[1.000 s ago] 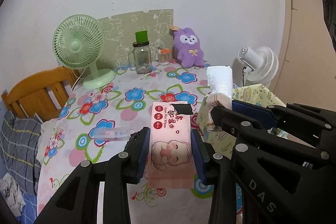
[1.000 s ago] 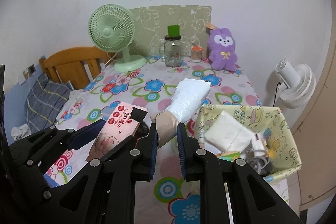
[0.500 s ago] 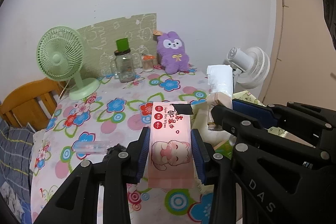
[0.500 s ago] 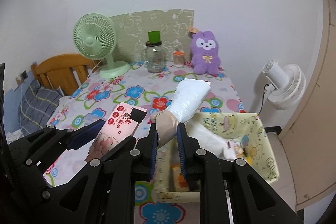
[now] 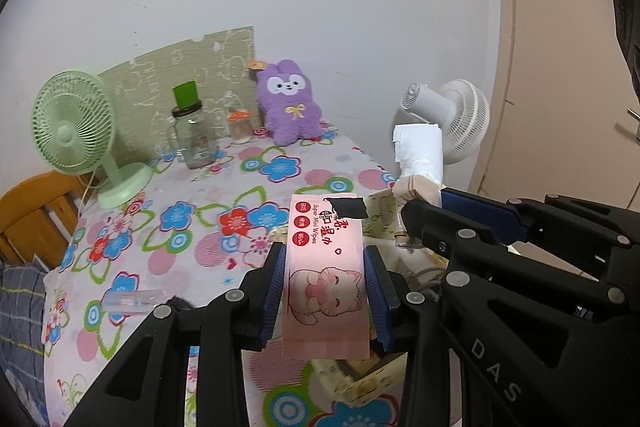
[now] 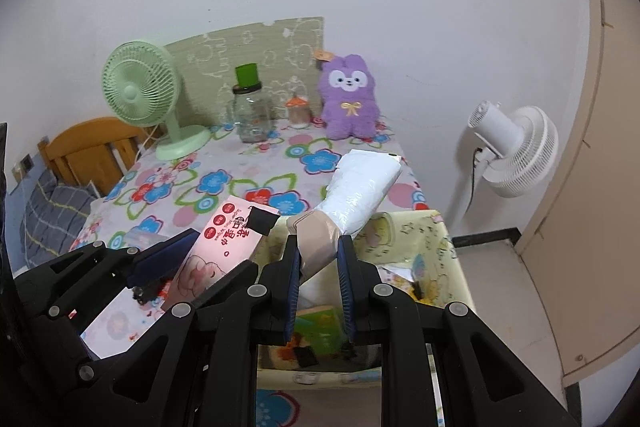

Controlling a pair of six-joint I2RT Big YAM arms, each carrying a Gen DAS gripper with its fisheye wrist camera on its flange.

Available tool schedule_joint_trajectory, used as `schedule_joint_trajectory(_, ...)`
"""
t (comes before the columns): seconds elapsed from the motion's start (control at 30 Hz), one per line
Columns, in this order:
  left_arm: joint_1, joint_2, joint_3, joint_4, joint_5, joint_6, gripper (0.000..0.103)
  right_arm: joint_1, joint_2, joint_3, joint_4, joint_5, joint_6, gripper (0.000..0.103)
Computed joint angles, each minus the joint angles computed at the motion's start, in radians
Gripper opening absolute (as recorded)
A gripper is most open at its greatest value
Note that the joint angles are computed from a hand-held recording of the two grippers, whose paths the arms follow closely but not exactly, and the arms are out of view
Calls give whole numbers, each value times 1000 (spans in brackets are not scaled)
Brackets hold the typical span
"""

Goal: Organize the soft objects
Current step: 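Lift the pink packet and white cloth and carry both toward the yellow box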

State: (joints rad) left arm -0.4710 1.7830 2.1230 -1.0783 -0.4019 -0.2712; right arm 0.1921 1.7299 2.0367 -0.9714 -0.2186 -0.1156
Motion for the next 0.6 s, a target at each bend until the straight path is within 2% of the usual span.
schedule_joint_trajectory(0.6,-17,153,177,-84,77,17,39,-65,72,45,-42,-2,-1,21)
